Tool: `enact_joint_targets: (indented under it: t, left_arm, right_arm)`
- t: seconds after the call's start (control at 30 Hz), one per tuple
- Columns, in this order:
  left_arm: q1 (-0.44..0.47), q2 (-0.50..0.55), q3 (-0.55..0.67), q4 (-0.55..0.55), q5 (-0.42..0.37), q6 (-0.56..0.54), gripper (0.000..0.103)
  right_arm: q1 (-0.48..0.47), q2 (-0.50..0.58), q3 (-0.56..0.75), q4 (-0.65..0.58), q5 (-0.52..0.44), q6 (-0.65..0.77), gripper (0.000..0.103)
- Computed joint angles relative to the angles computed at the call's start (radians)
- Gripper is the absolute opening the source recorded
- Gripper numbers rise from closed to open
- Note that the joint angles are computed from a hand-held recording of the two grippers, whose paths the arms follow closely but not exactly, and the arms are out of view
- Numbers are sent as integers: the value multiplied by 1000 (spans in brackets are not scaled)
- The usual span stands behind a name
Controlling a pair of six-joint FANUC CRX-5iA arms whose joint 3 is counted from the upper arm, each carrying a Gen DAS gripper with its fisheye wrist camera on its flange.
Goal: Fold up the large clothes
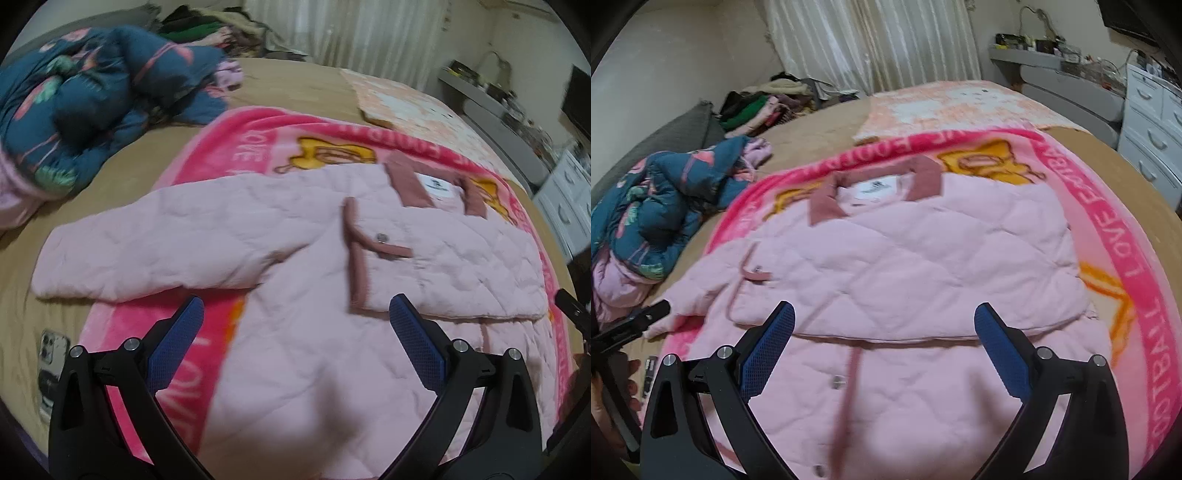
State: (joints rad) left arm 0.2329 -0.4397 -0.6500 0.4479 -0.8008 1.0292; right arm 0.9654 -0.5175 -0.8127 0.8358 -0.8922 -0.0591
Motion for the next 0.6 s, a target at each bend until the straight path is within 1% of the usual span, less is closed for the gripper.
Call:
enact_joint_targets:
  t: [0.13,0.3,0.6]
  left_arm:
    - [68,-21,-15,1,-4,-20,94]
    - [175,-34,-44,63,-27,-84,94]
    - [317,-15,-61,98,-26,-153,94]
  right_arm:
    - [30,33,31,26,-4,-2,97]
    - [63,91,80,32,-1,16,98]
    - [100,217,170,27,14,58,98]
